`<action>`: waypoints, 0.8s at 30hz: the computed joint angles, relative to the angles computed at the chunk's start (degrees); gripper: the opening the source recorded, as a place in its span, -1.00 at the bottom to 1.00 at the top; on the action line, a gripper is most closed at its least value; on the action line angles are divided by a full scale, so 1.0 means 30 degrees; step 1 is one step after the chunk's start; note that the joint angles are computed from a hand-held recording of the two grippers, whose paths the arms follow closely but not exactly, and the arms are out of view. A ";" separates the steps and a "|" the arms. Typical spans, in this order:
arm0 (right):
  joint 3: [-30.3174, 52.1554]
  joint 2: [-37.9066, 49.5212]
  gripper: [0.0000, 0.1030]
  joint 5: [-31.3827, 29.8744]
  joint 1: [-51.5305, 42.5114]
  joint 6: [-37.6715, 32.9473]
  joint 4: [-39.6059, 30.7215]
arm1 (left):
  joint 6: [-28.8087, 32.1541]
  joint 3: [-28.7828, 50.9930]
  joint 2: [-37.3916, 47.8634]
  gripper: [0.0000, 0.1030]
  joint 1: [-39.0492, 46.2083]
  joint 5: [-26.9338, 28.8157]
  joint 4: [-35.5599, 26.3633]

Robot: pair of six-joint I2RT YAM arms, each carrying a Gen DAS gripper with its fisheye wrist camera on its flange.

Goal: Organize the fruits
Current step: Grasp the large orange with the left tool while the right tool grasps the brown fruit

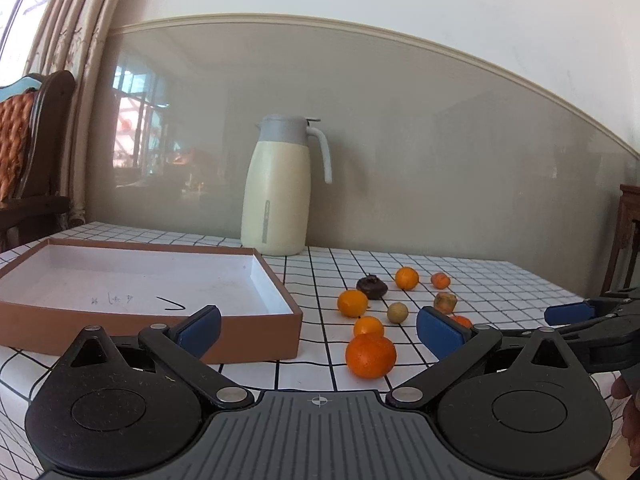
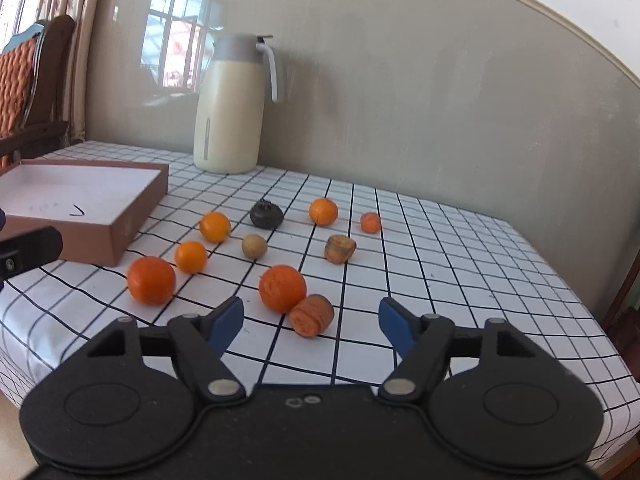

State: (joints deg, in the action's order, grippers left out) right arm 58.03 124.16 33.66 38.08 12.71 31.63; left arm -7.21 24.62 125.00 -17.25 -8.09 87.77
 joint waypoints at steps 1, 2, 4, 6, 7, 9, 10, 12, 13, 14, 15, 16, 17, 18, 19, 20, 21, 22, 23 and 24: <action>0.0215 0.0166 0.24 -0.0188 -0.0143 0.0053 -0.0146 | -0.0061 0.0412 -0.0040 1.00 -0.0180 -0.0263 -0.0800; 0.0419 0.0331 0.21 -0.0351 -0.0254 0.0132 -0.0297 | -0.0110 0.0899 -0.0156 1.00 -0.0344 -0.0504 -0.1884; 0.0762 0.0618 0.19 -0.0713 -0.0472 0.0245 -0.0525 | -0.0100 0.1916 -0.0069 0.99 -0.0672 -0.1093 -0.3688; 0.1149 0.0934 0.17 -0.0915 -0.0619 0.0212 -0.0770 | 0.0093 0.2692 0.0136 0.99 -0.0753 -0.0865 -0.4738; 0.1417 0.1116 0.16 -0.1025 -0.0710 0.0165 -0.0930 | 0.0195 0.2964 0.0232 0.99 -0.0781 -0.0741 -0.4921; 0.1727 0.1341 0.15 -0.1272 -0.0869 0.0147 -0.1144 | 0.0539 0.3330 0.0455 0.99 -0.0994 -0.0698 -0.4982; 0.1989 0.1550 0.14 -0.1430 -0.0985 0.0136 -0.1243 | 0.0695 0.3473 0.0541 0.96 -0.1124 -0.0741 -0.5005; 0.2335 0.1755 0.11 -0.1755 -0.1192 0.0211 -0.1537 | 0.0832 0.3917 0.0648 0.49 -0.1338 -0.0774 -0.5589; 0.2378 0.1808 0.09 -0.1899 -0.1273 0.0227 -0.1523 | 0.0732 0.4340 0.0622 0.36 -0.1375 -0.0794 -0.6444; 0.2399 0.1848 0.07 -0.2017 -0.1334 0.0228 -0.1488 | 0.0585 0.4667 0.0706 0.35 -0.1348 -0.0651 -0.6941; 0.2436 0.1888 0.07 -0.2067 -0.1380 0.0221 -0.1483 | 0.0454 0.4865 0.0802 0.34 -0.1346 -0.0599 -0.7156; 0.2498 0.1941 0.07 -0.2126 -0.1426 0.0204 -0.1496 | 0.0419 0.5106 0.0910 0.34 -0.1328 -0.0497 -0.7356; 0.2551 0.1996 0.07 -0.2217 -0.1471 0.0183 -0.1475 | 0.0456 0.5278 0.1030 0.34 -0.1387 -0.0480 -0.7383; 0.2660 0.2082 0.07 -0.2275 -0.1518 0.0143 -0.1491 | 0.0504 0.5353 0.1108 0.34 -0.1455 -0.0560 -0.7322; 0.2803 0.2178 0.07 -0.2348 -0.1574 0.0101 -0.1550 | 0.0634 0.5600 0.1203 0.34 -0.1507 -0.0632 -0.7492; 0.2909 0.2241 0.03 -0.2394 -0.1614 0.0112 -0.1633 | 0.0713 0.5722 0.1272 0.34 -0.1566 -0.0676 -0.7545; 0.3024 0.2302 -0.03 -0.2447 -0.1658 0.0119 -0.1748 | 0.0732 0.5909 0.1350 0.34 -0.1556 -0.0606 -0.7684; 0.3217 0.2420 -0.07 -0.2586 -0.1734 0.0124 -0.1885 | 0.0719 0.6113 0.1402 0.33 -0.1548 -0.0544 -0.7931; 0.3308 0.2470 -0.11 -0.2690 -0.1770 0.0159 -0.1984 | 0.0721 0.6276 0.1426 0.32 -0.1575 -0.0541 -0.8175; 0.3357 0.2503 -0.15 -0.2761 -0.1788 0.0163 -0.2040 | 0.0702 0.6408 0.1443 0.27 -0.1604 -0.0500 -0.8385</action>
State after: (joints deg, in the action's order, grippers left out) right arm 68.10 131.67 25.38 32.71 13.20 25.51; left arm -5.10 43.85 129.33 -22.06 -9.59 62.62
